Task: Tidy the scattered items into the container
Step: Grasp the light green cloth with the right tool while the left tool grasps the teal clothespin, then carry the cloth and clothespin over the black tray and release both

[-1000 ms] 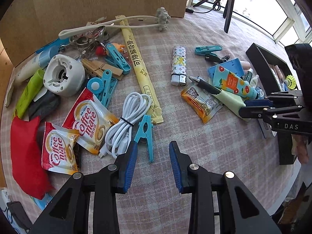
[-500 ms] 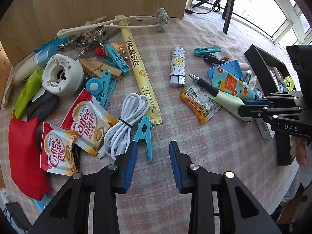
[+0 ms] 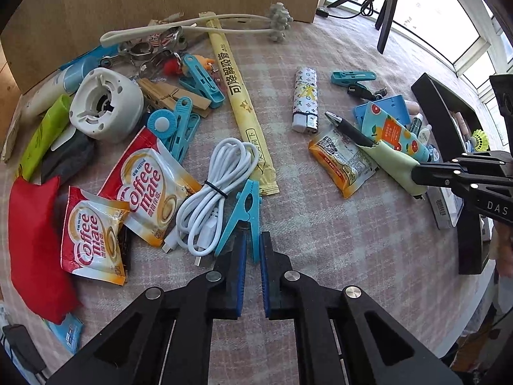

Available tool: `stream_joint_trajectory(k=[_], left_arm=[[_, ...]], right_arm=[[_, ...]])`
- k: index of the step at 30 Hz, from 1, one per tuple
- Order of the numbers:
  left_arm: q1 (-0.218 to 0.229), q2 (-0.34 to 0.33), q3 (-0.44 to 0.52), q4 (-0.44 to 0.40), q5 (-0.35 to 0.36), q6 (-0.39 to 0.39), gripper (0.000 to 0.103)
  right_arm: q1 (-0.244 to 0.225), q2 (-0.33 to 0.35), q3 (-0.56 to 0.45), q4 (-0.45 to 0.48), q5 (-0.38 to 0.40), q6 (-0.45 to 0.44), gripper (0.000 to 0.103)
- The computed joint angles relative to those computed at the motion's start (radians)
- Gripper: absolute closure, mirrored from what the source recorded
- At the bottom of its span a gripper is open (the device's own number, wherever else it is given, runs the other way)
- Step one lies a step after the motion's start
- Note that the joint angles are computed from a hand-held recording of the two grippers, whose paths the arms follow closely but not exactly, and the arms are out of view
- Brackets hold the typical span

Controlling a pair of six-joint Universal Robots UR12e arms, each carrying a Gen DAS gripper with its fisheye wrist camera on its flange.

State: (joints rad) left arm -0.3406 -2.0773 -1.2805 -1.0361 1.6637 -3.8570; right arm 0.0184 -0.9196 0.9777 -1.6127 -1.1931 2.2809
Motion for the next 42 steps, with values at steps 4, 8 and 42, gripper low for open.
stream_joint_trajectory(k=[4, 8, 42], left_arm=[[-0.003, -0.001, 0.011, -0.012, 0.004, 0.021, 0.088], [-0.003, -0.013, 0.024, -0.049, -0.009, 0.036, 0.088], [-0.062, -0.196, 0.431, -0.020, -0.011, 0.179, 0.099]], right_arm=[[-0.009, 0.000, -0.006, 0.007, -0.003, -0.010, 0.101], [-0.010, -0.003, -0.004, 0.008, 0.001, -0.009, 0.101], [-0.166, -0.011, -0.070, -0.160, 0.179, 0.296, 0.101]])
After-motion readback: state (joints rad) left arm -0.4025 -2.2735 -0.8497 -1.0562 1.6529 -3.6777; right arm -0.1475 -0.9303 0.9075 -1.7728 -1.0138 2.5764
